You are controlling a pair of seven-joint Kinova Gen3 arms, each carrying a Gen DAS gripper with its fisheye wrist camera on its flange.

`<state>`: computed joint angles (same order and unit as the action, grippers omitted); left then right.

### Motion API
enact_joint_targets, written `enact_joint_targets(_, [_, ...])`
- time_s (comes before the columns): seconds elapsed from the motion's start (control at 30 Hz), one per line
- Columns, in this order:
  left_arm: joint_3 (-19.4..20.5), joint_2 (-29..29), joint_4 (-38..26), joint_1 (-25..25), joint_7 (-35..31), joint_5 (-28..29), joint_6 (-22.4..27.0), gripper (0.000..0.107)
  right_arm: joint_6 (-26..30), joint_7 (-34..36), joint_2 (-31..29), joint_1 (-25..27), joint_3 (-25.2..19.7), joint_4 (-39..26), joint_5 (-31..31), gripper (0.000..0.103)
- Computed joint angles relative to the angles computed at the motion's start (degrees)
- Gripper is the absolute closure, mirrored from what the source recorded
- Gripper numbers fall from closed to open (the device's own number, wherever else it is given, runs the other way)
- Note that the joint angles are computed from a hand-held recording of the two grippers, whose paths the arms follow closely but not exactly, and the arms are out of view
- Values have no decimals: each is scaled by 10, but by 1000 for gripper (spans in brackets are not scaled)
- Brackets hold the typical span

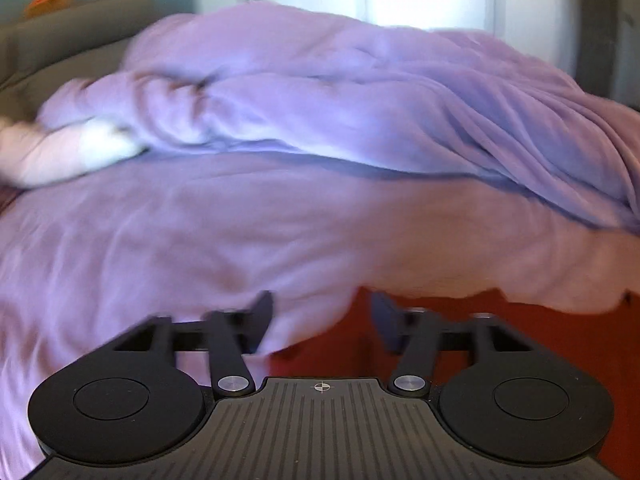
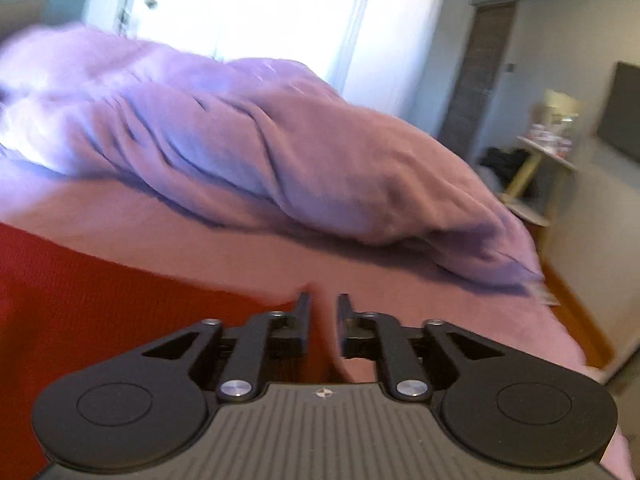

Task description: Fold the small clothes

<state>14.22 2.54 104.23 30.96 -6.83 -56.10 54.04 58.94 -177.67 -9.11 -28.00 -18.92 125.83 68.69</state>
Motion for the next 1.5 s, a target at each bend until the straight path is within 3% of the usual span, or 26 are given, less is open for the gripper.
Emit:
enact_joint_targets(0.1, [24, -60, 67, -17, 70, -28, -70, 45, 20, -39, -9, 11, -42, 15, -13, 74])
enact_joint_targets(0.17, [1, -69, 72, 18, 89, -18, -116, 31, -13, -77, -35, -31, -27, 39, -2, 72])
enact_joint_targets(0.2, [-8, -66, 70, 27, 84, -8, -140, 31, -36, -85, -41, -58, -16, 48, 6, 71])
enact_joint_targets(0.27, [5, -47, 57, 18, 60, 12, -158, 31, -83, -94, -39, -106, -3, 54, 22, 70])
enact_joint_targets(0.33, [46, -19, 46, -15, 67, 3, -139, 31, -126, -88, -18, -117, -12, 49, 38, 69])
enact_joint_targets(0.4, [53, 8, 40, -17, 91, -3, -107, 31, -139, -93, 18, -96, -56, 40, 58, 68])
enact_joint_targets(0.47, [26, 25, 49, 20, 111, -43, -81, 31, -114, -100, 47, -69, -109, 49, 105, 68])
enact_joint_targets(0.57, [-12, 29, 82, 61, 130, -103, -86, 28, -72, -136, 63, -7, -179, 80, 157, 56])
enact_joint_targets(0.63, [-15, 19, 90, 46, 149, -105, -110, 28, -75, -136, 55, 38, -185, 85, 148, 55])
enact_joint_targets(0.67, [-6, 18, 91, 33, 144, -103, -114, 28, -81, -126, 48, 50, -174, 85, 136, 49])
enact_joint_targets(0.83, [-1, 13, 86, 32, 93, -78, -100, 28, -126, -101, -21, 91, -138, 129, 130, 42])
enact_joint_targets(1.03, [9, -24, 97, 24, 53, -15, -58, 20, -112, -11, -93, 61, -91, 136, 27, 29])
enact_joint_targets(1.13, [-36, -68, 118, 49, 51, 55, -52, 11, -47, 34, -121, 5, -87, 139, -43, 29])
enact_joint_targets(1.2, [-42, -108, 142, 35, 40, 101, -70, 11, -2, 33, -148, -45, -71, 139, -89, 29])
enact_joint_targets(1.3, [2, -158, 158, -13, 2, 152, -49, 11, 68, 49, -180, -87, -85, 129, -159, 29])
enact_joint_targets(1.4, [8, -202, 160, -30, -59, 211, -34, 13, 108, 54, -229, -161, -68, 110, -229, 30])
enact_joint_targets(1.5, [-51, -242, 158, 4, -116, 281, -43, 23, 94, 87, -288, -213, -22, 92, -299, 30])
